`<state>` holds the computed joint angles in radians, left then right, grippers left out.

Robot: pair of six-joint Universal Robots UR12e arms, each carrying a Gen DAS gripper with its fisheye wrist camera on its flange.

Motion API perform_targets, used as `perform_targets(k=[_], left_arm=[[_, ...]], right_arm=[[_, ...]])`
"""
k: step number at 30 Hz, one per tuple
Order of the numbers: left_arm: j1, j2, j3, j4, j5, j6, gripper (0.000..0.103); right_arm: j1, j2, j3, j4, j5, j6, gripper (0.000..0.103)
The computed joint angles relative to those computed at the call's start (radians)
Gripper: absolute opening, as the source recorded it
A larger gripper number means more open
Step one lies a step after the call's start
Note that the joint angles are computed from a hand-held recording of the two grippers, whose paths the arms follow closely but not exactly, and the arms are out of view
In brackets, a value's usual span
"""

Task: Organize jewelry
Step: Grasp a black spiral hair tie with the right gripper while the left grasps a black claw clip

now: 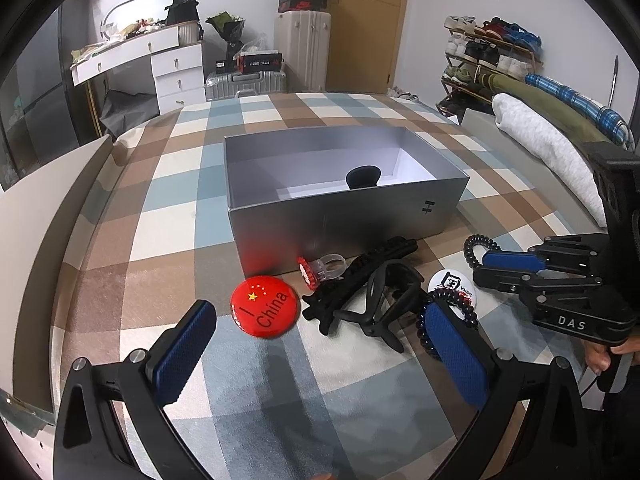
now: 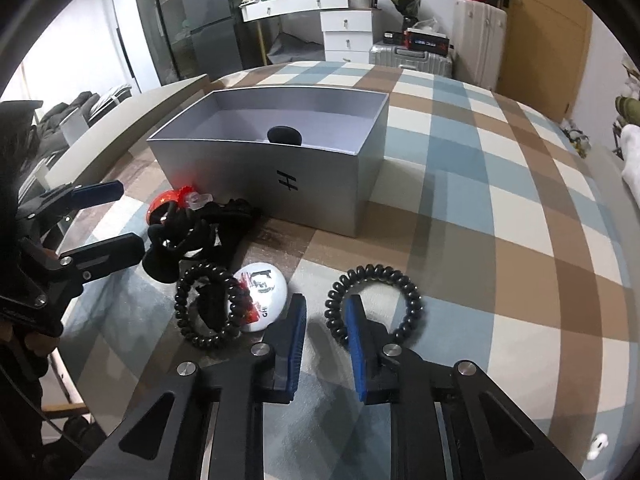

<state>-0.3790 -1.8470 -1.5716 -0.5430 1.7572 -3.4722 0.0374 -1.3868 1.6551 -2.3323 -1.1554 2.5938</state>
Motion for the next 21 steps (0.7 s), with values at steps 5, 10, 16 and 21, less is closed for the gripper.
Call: perform_targets(k=[5,10,16,21], left_arm=[[0.001,-0.002,-0.003,0.008,-0.011,-0.010,0.102],[-0.004,-0.006,-0.001,0.029,-0.024,0.025,0.102],[-0.011,-0.012,-0.010,0.105,-0.037,0.094,0.085],[-0.013,-0.025,0.000,0.094,-0.045,0.113,0.058]], right_arm=[[0.015,-0.001,0.016,-0.058,-0.057,-0.001,0.015],[0.010,-0.004,0.019,-0.067,-0.041,0.005,0.009],[-0.019,-0.015,0.018,-0.075,0.052,0.039,0.008],[-0.023,-0.015,0.014,-0.071,0.070,0.047,0.008]])
